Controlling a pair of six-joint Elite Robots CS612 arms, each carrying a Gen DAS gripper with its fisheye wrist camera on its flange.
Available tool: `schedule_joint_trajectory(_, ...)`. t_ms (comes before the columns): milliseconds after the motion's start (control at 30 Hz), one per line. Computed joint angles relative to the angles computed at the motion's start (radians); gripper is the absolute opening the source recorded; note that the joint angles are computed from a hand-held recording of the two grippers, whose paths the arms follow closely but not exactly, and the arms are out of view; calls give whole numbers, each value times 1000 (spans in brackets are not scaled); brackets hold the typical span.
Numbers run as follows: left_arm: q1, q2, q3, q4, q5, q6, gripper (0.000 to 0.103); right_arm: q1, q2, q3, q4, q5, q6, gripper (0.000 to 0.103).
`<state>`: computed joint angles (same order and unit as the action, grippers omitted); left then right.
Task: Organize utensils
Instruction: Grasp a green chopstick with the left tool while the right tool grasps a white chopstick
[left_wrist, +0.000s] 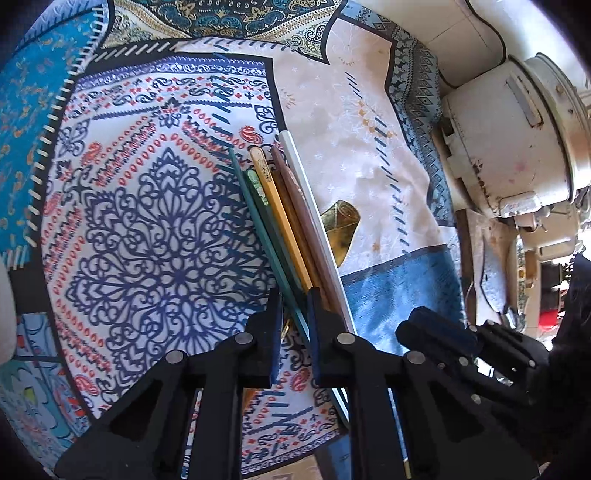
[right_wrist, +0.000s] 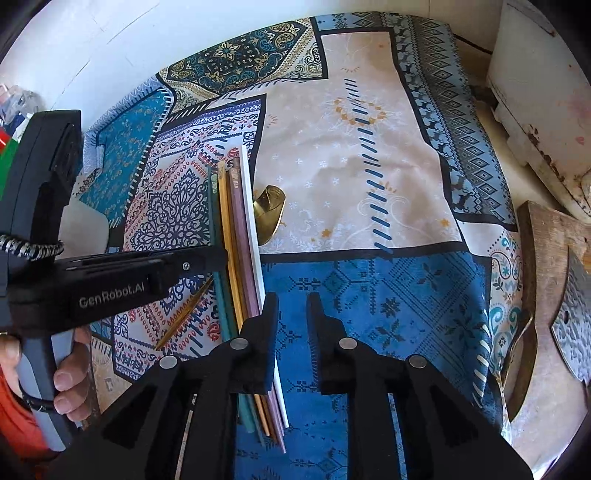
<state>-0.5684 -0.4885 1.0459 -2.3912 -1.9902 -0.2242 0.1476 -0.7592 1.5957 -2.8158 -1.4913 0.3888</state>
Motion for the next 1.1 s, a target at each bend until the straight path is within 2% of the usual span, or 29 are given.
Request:
schedule_joint_trajectory(100,-3,-1,-1,-7,4,5,8,-2,3,-2,2,7,5,14)
schedule_joint_trajectory(167,-2,-8,5,-9,10,16,0,-4,6,-8,11,20,3,14)
schedule_joint_trajectory(300,2,-22,23,-20,31,23,0,0,20,-33,24,41,-25,14)
schedule_joint_trajectory(467,-2,-40,45,-24,121,29,1,8,42,-73,64,28,-51,14)
schedule_joint_trajectory(700,6,-55,73,-23,133,21,2,7,59,-97,75,13,-37,14)
schedule_joint_trajectory(867,7,-60,83,-28,131,23,6,8,68,-115,106,19,-76,14)
schedule_joint_trajectory(1000,6,-64,89,-29,134,29,6,15,81,-141,114,-6,-94,14)
schedule_joint_trajectory(1100,7,-63,87,-22,127,29,7,12,91,-156,114,14,-99,7)
